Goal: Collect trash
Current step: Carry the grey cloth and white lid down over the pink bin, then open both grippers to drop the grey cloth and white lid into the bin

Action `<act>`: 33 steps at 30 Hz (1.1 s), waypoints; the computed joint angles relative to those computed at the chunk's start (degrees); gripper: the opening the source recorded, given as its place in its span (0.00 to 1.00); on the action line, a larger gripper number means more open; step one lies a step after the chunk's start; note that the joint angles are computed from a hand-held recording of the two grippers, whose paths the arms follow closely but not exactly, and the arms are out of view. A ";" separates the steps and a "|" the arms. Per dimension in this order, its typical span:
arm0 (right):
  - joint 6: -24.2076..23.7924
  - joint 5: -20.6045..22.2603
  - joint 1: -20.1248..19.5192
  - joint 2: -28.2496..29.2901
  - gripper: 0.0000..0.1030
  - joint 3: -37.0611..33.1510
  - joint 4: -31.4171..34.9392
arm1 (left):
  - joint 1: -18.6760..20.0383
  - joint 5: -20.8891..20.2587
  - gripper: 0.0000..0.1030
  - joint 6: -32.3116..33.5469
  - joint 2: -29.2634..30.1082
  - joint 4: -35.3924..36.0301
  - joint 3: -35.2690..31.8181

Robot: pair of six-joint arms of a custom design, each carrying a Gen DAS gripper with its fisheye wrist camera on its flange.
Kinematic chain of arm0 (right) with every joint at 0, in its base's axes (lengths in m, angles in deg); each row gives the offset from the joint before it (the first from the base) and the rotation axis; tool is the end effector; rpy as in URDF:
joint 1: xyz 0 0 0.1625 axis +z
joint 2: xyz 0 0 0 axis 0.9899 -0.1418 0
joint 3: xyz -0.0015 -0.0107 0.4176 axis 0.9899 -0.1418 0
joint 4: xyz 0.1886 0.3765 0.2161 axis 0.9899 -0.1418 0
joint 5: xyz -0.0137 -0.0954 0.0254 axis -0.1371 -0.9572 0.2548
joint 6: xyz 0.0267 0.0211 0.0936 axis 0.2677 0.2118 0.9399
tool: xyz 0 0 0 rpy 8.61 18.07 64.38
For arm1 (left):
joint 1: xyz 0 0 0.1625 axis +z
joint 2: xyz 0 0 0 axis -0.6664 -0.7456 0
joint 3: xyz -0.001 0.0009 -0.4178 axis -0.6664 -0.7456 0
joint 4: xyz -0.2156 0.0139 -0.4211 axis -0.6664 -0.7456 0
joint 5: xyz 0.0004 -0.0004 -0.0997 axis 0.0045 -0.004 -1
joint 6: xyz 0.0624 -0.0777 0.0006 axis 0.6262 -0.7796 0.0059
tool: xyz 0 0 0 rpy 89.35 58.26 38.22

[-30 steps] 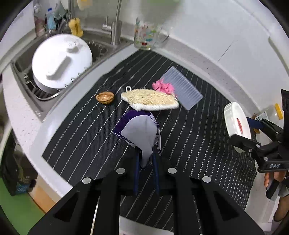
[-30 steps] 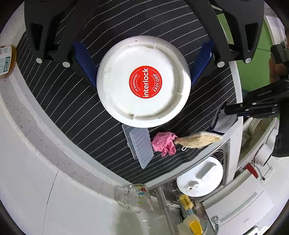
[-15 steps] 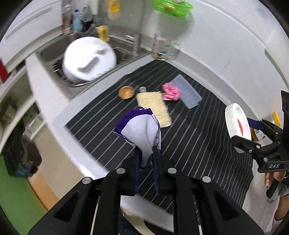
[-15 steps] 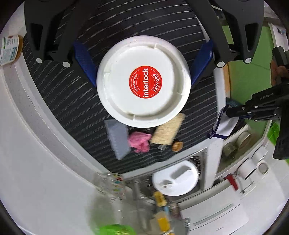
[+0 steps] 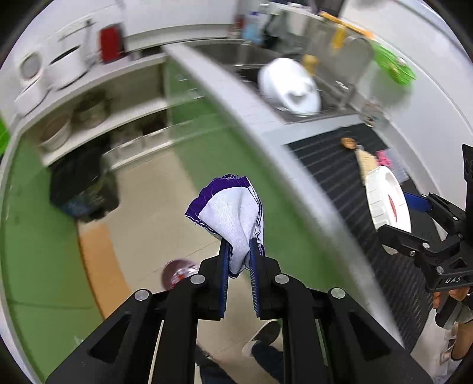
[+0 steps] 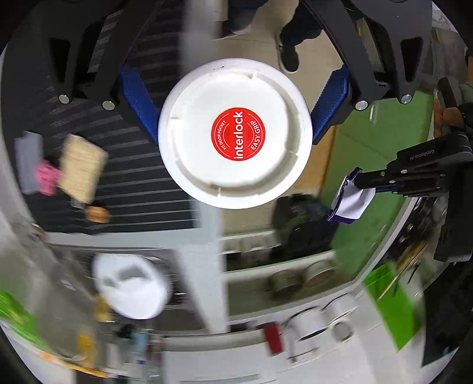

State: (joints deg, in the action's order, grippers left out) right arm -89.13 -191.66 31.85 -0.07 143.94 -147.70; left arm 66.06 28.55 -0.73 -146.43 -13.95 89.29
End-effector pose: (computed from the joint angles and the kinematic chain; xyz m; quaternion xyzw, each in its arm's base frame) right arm 0.3177 -0.4978 0.5875 0.2954 -0.9173 0.1714 0.2049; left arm -0.5983 -0.4833 0.3187 0.1087 0.9275 -0.2110 0.2889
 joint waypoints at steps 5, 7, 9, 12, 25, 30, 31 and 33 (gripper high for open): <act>4.13 -0.44 4.10 2.53 0.92 4.25 -2.20 | 0.58 0.53 0.13 -2.38 -8.20 0.70 8.22; 5.63 -1.04 5.15 4.00 0.92 5.70 -3.39 | 1.41 0.00 0.13 -2.40 -10.91 -0.04 11.33; 5.50 -1.81 5.30 4.66 0.92 7.74 -5.14 | 2.42 -0.48 0.13 -1.87 -12.83 -1.51 14.09; 4.09 -2.26 3.60 5.81 0.92 11.72 -8.82 | 4.93 -1.14 0.13 -0.23 -16.36 -7.06 21.14; -13.59 -1.68 -11.49 12.58 0.92 30.60 -35.20 | 21.25 -4.04 0.13 11.41 -15.57 -46.91 50.60; -17.08 -1.22 -15.01 14.78 0.92 33.47 -40.80 | 25.71 -4.53 0.92 14.64 -12.48 -57.54 54.68; -17.59 -1.15 -15.55 15.35 0.92 33.83 -41.62 | 25.88 -3.04 0.94 14.82 -12.16 -59.81 55.76; -18.26 -1.02 -16.26 16.29 0.92 34.31 -42.68 | 26.73 -2.56 0.94 14.58 -11.92 -60.67 56.26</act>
State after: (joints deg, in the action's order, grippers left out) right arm -107.39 -192.68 15.59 16.22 178.24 -190.38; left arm 92.80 25.99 13.84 -158.35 -74.62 145.55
